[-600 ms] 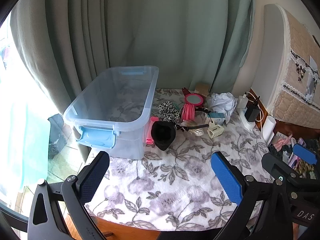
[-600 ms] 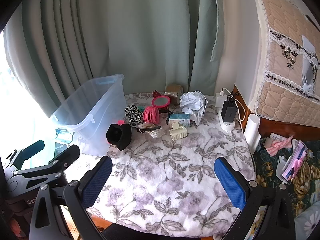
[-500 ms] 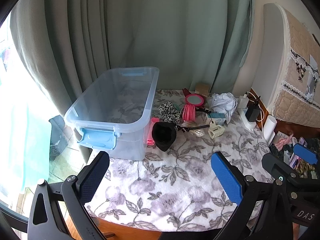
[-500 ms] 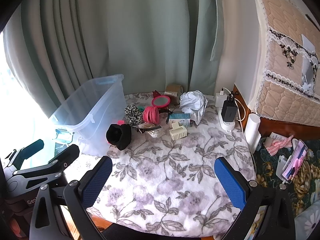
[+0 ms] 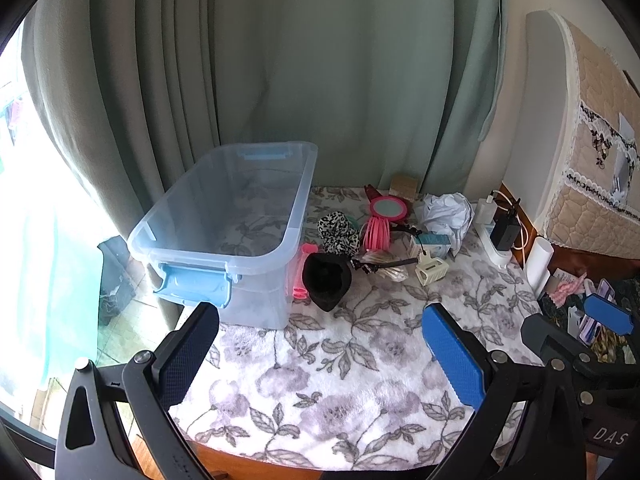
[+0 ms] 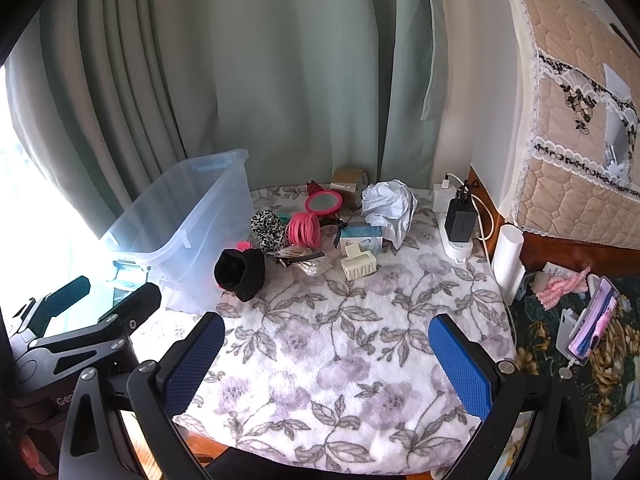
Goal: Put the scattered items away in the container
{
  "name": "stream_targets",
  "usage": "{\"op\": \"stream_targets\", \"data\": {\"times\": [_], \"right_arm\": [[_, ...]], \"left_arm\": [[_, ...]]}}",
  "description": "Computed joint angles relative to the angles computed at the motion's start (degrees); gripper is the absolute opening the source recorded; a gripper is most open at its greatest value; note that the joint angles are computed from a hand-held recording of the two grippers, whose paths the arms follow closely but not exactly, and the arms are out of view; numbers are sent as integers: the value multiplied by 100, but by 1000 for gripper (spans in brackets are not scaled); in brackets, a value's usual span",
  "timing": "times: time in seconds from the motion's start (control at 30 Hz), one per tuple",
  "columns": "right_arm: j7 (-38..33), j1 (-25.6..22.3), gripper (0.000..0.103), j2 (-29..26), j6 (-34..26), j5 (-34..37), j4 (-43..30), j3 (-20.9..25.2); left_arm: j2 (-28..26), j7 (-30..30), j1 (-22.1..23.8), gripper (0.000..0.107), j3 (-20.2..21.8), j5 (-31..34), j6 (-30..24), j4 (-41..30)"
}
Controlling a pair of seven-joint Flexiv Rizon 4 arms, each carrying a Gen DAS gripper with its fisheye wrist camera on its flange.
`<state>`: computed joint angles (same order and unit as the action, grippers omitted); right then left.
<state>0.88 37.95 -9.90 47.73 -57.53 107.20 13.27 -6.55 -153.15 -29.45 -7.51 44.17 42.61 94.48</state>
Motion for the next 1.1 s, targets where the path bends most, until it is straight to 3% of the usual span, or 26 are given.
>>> {"op": "stream_targets", "data": {"times": [0.57, 0.7, 1.1], "right_arm": [[26, 60, 103, -38, -137, 29, -70, 13], [50, 52, 103, -26, -91, 26, -48, 8], [107, -7, 103, 6, 90, -41, 33, -6]], "left_arm": [[15, 17, 41, 101, -7, -228, 63, 65], [58, 54, 121, 101, 24, -499, 305, 199], [117, -28, 142, 101, 1, -269, 370, 231]]}}
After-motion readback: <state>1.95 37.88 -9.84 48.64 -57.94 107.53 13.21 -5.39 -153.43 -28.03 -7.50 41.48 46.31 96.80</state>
